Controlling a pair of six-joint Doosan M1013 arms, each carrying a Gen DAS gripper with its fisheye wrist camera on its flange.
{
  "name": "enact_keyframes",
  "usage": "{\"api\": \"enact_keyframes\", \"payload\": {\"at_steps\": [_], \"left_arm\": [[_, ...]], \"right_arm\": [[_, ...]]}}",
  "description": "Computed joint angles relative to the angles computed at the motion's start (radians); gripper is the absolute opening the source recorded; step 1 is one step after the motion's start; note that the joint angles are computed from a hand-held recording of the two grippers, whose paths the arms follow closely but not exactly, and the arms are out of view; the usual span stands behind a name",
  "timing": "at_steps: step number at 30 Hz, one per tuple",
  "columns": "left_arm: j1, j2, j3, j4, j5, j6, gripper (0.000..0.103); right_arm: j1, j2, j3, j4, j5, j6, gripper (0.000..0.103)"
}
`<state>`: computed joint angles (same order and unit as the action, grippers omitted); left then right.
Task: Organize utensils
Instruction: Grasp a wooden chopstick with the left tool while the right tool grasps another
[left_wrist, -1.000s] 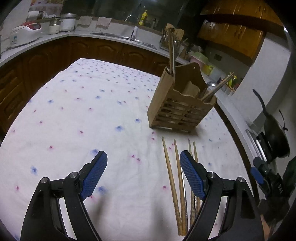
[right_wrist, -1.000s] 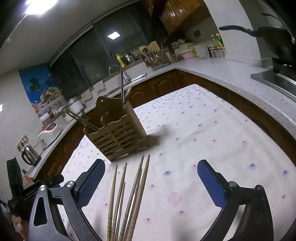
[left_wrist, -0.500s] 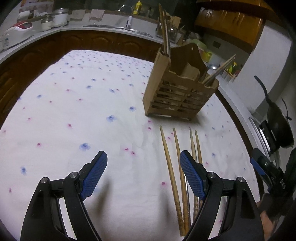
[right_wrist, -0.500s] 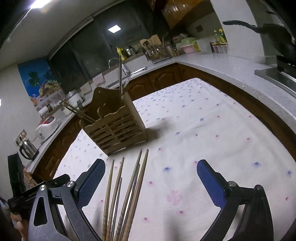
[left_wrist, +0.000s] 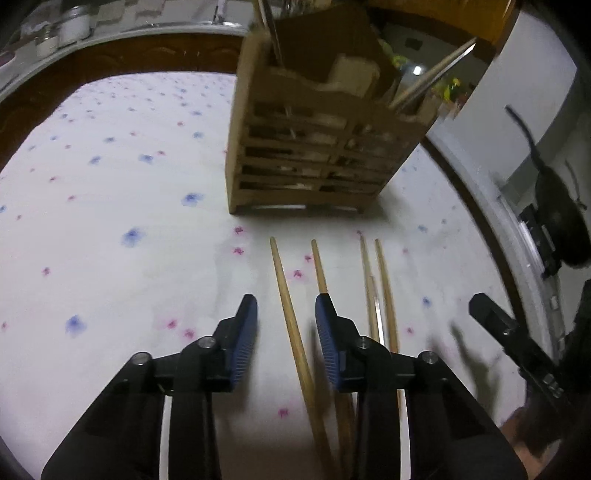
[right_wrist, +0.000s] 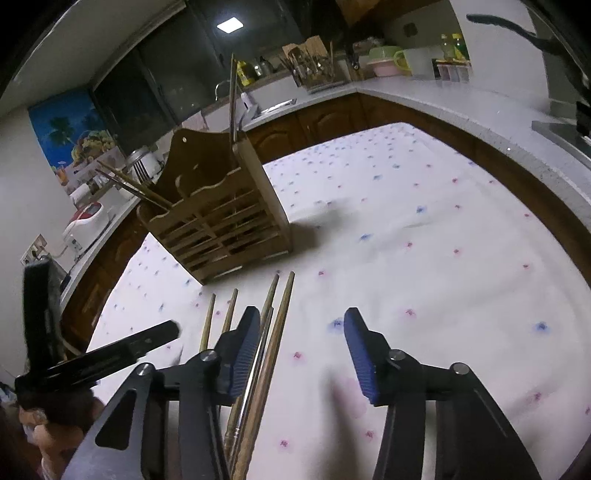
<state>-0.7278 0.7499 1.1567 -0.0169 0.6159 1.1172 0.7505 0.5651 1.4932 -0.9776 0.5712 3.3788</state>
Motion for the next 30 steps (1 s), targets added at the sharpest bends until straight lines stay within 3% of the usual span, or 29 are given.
{"api": "enact_keyframes", "payload": {"at_steps": [3,7,11,16,20,26,30], "left_arm": [[0.001,0.023,-0.029,-0.024,0.05,0.043,0.017],[0.0,0.002,0.012,-0.012,0.027,0.097,0.01],[0.019,-0.024,0.053,-0.063,0.017,0.14,0.01],[0.028,-0.012,0.028,-0.066,0.031,0.105,0.01],[0.026,0.016,-0.021,-0.033,0.081,0.074,0.011],[0.002,0.032,-0.039,0.091,0.068,0.009,0.009],[0.009,0.022,-0.017,0.033,0.022,0.057,0.007]], "right_arm": [[-0.011,0.011,-0.013,0.052,-0.017,-0.047,0.042],[-0.022,0.034,-0.044,0.125,-0.03,-0.139,0.04],[-0.034,0.061,-0.084,0.219,-0.029,-0.261,0.033],[-0.048,0.099,-0.141,0.313,0.002,-0.395,0.028],[-0.061,0.14,-0.21,0.391,0.074,-0.518,0.024],[-0.047,0.186,-0.285,0.354,0.196,-0.591,0.019],[-0.042,0.194,-0.301,0.357,0.216,-0.634,0.007]]}}
